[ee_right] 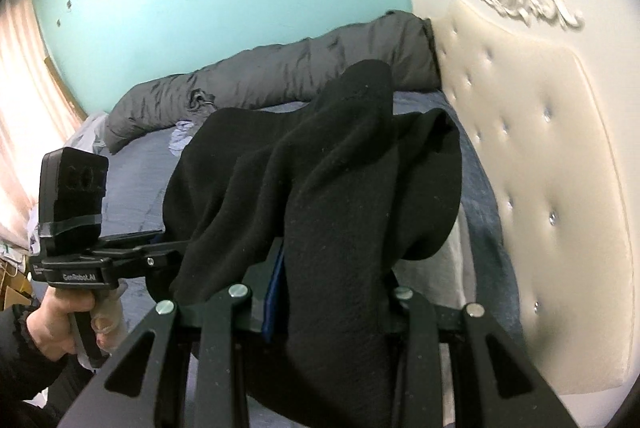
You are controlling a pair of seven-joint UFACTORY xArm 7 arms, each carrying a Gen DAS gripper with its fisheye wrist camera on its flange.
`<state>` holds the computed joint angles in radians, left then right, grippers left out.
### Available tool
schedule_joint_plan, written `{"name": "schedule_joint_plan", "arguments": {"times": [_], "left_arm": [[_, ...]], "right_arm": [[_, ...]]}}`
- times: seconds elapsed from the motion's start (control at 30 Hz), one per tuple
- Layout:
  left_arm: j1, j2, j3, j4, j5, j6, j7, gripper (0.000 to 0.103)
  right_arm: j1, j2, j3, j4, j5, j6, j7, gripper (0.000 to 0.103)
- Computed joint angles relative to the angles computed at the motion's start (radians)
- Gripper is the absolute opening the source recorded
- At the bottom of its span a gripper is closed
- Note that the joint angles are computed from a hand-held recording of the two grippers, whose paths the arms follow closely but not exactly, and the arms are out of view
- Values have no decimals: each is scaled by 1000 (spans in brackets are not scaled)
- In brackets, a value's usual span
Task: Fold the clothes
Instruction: 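Lower the bundle onto the grey clothes stack and open both tools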
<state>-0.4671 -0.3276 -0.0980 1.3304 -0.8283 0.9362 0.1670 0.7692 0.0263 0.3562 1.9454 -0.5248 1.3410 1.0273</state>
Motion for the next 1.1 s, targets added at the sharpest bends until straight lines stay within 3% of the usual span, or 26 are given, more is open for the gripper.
{"name": "schedule_joint_plan", "arguments": {"times": [0.17, 0.33, 0.43, 0.63, 0.77, 0.8, 0.93, 1.1], "left_arm": [[-14, 51, -27, -35, -9, -35, -7, 52], [-21, 62, -21, -64, -71, -49, 35, 54], [-9, 69, -23, -28, -39, -16, 28, 57], [15, 34, -15, -14, 16, -24, 50, 58], [20, 16, -13, 13, 59, -50, 63, 58], [18, 21, -14, 28, 69, -51, 65, 58], [9, 69, -48, 98, 144, -47, 51, 58], [-5, 131, -89, 148, 231, -28, 19, 58]], "right_arm": [[-86, -175, -26, -311, 141, -154, 42, 35], [-157, -298, -8, -486, 185, -295, 101, 50], [-204, -287, 50, -443, 142, -233, 105, 61], [-270, -299, 178, -365, -28, -56, 201, 62], [-300, -305, 226, -343, -123, -100, 222, 62], [-304, -296, 231, -334, -133, -122, 219, 61], [-261, -157, 242, -212, -116, -79, 143, 26], [-203, -108, 184, -214, -64, -22, 142, 8]]}}
